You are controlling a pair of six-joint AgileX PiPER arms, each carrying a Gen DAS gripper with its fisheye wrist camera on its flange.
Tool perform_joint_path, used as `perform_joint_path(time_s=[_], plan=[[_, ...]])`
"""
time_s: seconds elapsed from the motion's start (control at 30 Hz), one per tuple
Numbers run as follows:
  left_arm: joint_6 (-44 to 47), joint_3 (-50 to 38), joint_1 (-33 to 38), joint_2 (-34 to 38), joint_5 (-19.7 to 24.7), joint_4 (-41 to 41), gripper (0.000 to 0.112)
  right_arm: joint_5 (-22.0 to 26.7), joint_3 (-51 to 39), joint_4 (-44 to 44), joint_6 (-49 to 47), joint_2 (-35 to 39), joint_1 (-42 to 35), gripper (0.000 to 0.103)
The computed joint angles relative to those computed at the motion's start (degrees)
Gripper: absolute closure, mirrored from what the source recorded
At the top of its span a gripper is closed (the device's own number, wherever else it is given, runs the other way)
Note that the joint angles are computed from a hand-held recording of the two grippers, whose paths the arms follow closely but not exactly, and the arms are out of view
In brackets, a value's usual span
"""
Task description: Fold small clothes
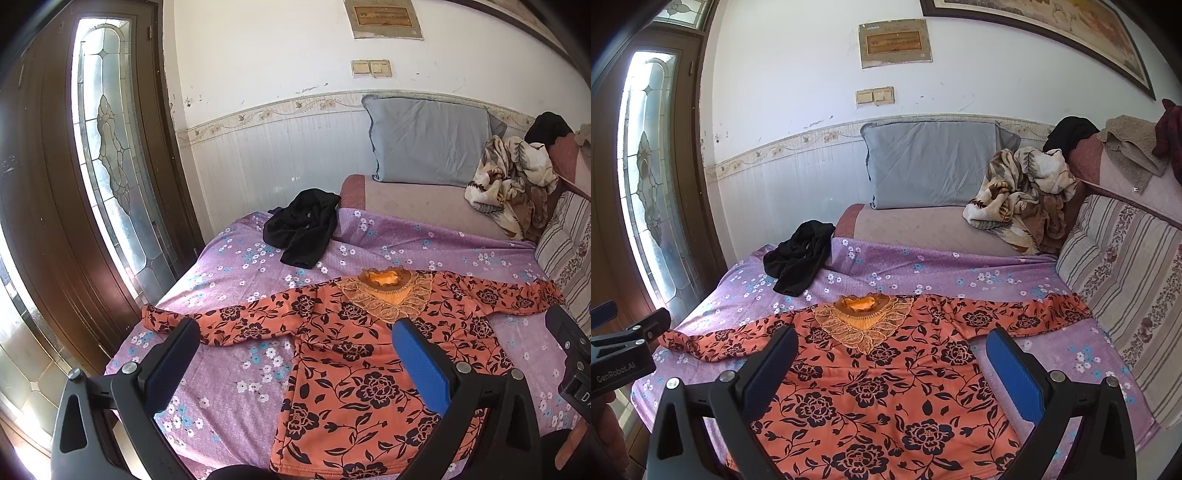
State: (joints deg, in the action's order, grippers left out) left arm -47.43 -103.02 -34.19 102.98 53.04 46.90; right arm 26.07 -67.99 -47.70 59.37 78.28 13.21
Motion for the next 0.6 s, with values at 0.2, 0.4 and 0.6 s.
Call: perform_joint_path(time_s=[0.2,0.4,0.6], plan=[[0.3,-0.2,0.2,0.4,0.1,-0.5,0.009,0.1,0.0,0.2,-0.1,0.3,0.0,0.0],[0.6,-0.1,0.5,0.8,-0.2,-0.9,0.009,0.0,-0.2,0.5,-0.2,1.1,0.2,0.0],[1.4,-1.4,0.6,2.1,0.3,-1.6,0.009,-0.5,-0.4,1.7,-1.2,1.8,-0.5,0.0]])
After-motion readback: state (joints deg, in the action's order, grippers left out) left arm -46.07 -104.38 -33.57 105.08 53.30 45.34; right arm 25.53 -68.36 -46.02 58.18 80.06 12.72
